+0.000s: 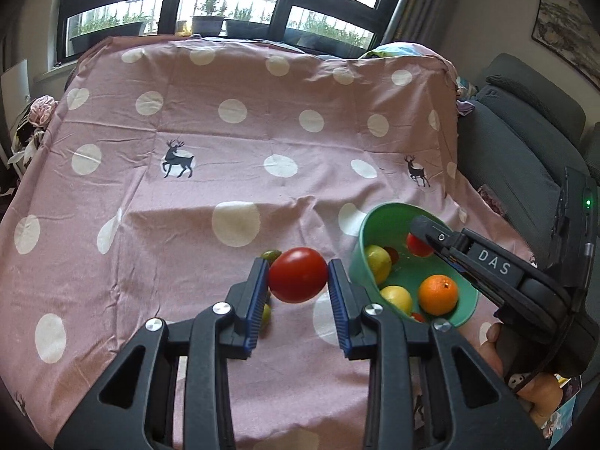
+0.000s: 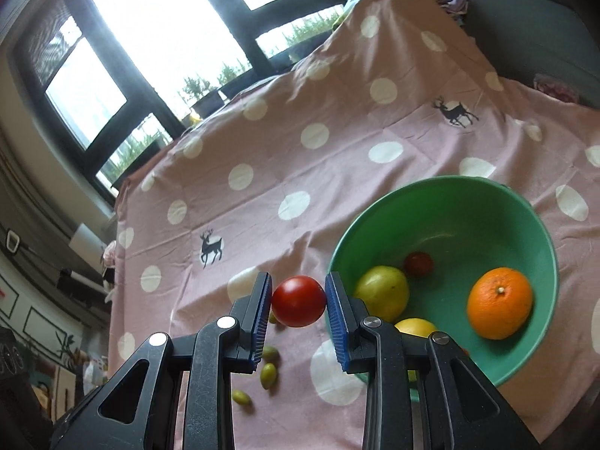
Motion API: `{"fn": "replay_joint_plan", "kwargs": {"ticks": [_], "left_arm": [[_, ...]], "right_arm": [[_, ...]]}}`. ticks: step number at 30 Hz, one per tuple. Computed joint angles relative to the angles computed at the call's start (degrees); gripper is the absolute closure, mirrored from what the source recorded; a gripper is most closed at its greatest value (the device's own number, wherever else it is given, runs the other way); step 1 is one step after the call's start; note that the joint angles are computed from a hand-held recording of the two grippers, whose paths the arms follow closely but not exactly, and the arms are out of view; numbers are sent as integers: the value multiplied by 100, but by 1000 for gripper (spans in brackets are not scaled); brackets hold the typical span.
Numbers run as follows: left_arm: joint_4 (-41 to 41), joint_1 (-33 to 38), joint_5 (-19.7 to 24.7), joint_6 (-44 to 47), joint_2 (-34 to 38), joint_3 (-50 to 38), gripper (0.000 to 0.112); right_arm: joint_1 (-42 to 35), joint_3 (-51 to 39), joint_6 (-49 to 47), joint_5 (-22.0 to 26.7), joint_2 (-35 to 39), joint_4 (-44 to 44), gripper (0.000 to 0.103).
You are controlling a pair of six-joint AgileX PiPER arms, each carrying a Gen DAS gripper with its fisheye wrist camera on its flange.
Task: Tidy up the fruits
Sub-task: 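Carry the tomato in the right tool to the bowl while the left tool carries its tomato, then lower and open the right tool in the bowl while the left tool releases its tomato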
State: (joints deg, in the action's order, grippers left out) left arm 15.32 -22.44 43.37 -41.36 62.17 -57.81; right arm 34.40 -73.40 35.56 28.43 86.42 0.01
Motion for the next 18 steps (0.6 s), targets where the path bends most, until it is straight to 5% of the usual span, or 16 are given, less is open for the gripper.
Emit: {"fn": "replay_joint_plan", "kwargs": {"ticks": [13,18], "left_arm": [[-800,-161,-419,861,1052,-865,80],[-825,-332,-721,919,1434,-850,80]], "right_arm": [[-629,671,1061,-165,-611,-697,72],[-703,685,1922,168,-545,-1384,72]]}}
